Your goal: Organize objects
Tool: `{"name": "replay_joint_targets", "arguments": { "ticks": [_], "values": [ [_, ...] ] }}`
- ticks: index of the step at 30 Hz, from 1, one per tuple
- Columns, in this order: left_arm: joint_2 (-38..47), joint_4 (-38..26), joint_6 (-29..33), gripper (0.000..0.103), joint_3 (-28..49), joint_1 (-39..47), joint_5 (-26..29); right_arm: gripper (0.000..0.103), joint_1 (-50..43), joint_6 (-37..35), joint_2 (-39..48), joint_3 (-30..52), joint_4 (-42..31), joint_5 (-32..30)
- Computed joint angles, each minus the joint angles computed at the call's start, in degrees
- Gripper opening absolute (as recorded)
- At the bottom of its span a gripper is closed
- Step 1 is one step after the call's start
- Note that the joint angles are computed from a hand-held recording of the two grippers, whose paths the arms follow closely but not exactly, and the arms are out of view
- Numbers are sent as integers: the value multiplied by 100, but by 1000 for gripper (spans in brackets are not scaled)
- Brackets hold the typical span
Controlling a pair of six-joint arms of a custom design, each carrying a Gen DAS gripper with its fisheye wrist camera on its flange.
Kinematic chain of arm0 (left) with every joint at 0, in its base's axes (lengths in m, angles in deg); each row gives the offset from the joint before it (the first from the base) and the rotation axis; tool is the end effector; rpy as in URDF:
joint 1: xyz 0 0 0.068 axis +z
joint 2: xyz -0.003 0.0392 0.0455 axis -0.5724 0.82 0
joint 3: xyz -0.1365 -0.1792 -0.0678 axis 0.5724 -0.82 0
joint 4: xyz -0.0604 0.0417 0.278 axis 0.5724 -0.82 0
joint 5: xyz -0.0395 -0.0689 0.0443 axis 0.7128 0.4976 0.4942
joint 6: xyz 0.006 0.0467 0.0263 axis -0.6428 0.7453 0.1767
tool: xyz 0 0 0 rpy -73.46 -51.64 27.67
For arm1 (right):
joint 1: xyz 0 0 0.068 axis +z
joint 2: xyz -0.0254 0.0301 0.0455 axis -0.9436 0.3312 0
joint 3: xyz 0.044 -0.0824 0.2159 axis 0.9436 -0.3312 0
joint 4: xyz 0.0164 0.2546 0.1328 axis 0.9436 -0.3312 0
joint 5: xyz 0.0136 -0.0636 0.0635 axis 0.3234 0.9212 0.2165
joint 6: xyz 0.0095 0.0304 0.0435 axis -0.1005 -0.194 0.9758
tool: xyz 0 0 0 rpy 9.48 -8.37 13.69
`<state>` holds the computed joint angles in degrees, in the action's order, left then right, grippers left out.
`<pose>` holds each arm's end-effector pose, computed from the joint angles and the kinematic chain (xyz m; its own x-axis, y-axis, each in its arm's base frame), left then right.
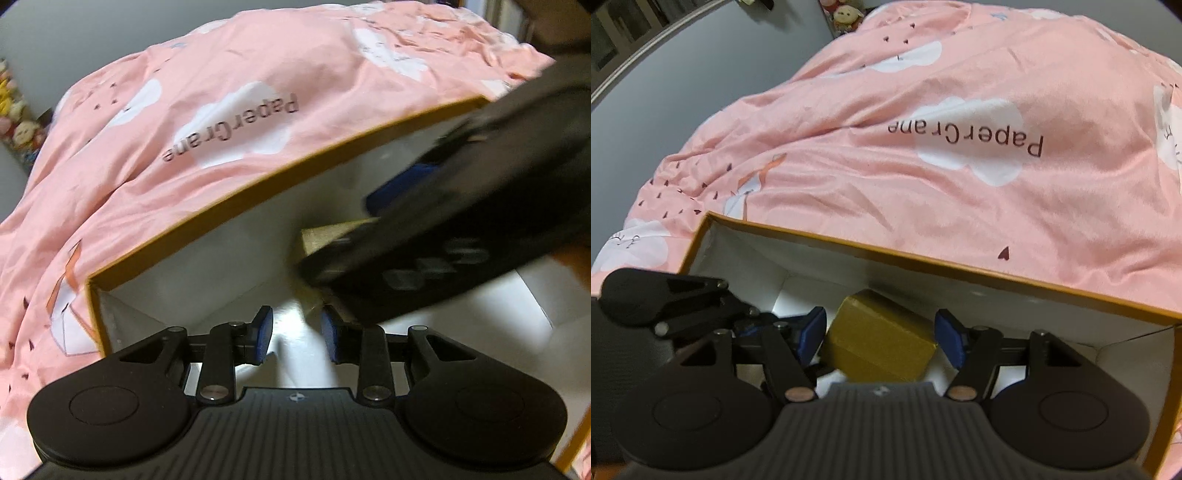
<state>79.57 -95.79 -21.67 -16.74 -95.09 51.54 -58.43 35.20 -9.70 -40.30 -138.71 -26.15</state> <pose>0.1260 -0.1877 0.2063 -0.8337 0.1991 -0.5151 0.1745 0.9799 0.0964 0.2328 0.0676 0.2080 -0.7084 -0.4759 -0.5212 -0.6634 0.7011 0.2615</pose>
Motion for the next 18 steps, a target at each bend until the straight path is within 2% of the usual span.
{"name": "replay_joint_targets", "arguments": {
  "ticks": [5, 10, 13, 18],
  "values": [
    [-78, 14, -138, 38, -24, 199, 161, 68, -284, -679, -315, 14, -352, -105],
    [9, -245, -135, 38, 134, 12, -49, 69, -627, -1643, -742, -187, -649, -166],
    [-136, -682, -189, 38, 290, -242, -233, 69, -587, -2087, -922, -398, -729, -3],
    [-572, -1658, -769, 38, 626, -853, -774, 68, -111, -2450, -1593, -1111, -268, 426]
  ]
}}
